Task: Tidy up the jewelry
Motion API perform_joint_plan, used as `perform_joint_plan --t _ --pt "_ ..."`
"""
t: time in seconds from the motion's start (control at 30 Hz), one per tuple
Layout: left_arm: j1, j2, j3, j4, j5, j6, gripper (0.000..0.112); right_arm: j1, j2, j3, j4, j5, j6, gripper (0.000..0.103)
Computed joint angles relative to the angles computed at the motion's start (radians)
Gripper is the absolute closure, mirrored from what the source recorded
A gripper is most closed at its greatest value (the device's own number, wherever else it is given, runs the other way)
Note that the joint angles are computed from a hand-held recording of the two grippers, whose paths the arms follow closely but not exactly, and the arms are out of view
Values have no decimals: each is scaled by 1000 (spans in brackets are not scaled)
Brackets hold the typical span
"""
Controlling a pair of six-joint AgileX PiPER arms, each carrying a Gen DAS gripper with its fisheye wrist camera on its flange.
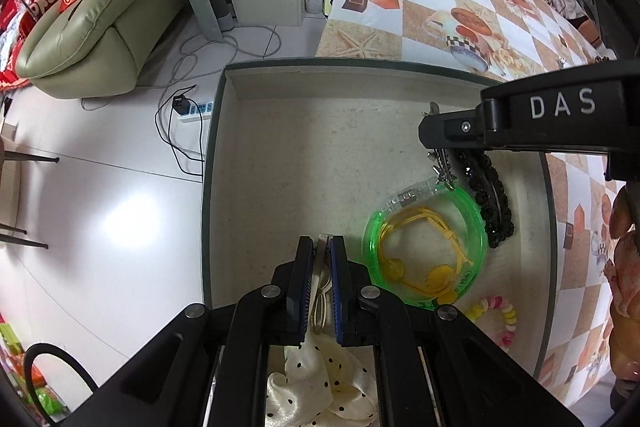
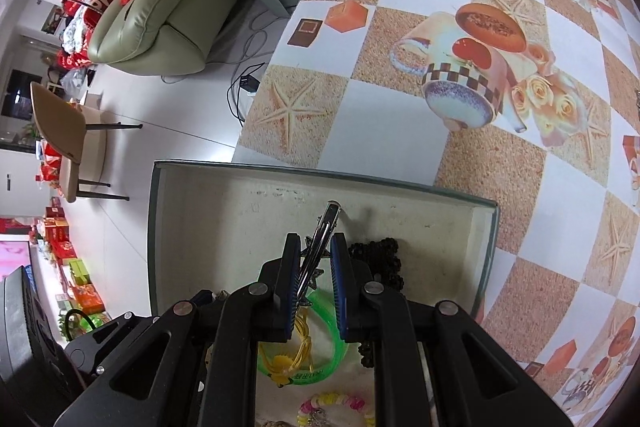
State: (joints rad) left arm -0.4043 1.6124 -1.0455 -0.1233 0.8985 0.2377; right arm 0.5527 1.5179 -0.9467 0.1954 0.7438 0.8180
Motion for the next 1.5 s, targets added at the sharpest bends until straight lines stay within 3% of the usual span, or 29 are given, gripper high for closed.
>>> perform_joint_plan --t 0.17,0.3,0.53,0.93,0.97,1.0,1.03,1.1,1.3,1.5 --pt "-25 -9 -6 41 11 -54 99 -10 3 -5 26 10 -29 86" --pt "-39 -27 -13 54 25 -82 99 -3 -27 -3 5 18 -6 61" --pt "-55 -56 -23 53 49 -98 99 17 -124 3 -67 60 97 60" --pt "-57 -133 -19 39 95 -90 99 130 -342 22 -227 270 346 59" --pt "-58 -142 -16 38 98 -86 95 143 -356 25 -232 282 362 59" --pt "-61 -151 -13 46 99 -93 59 156 -371 31 -236 293 376 59" --pt "-70 -158 -12 68 92 -119 9 168 -377 31 -238 300 387 59" --pt "-93 -206 14 122 56 -176 9 197 -396 40 -249 312 418 59" --pt "-102 -221 7 108 93 -169 9 271 -433 52 -269 348 494 57" --pt "-127 -277 16 148 169 -232 9 353 -434 10 -301 421 541 37"
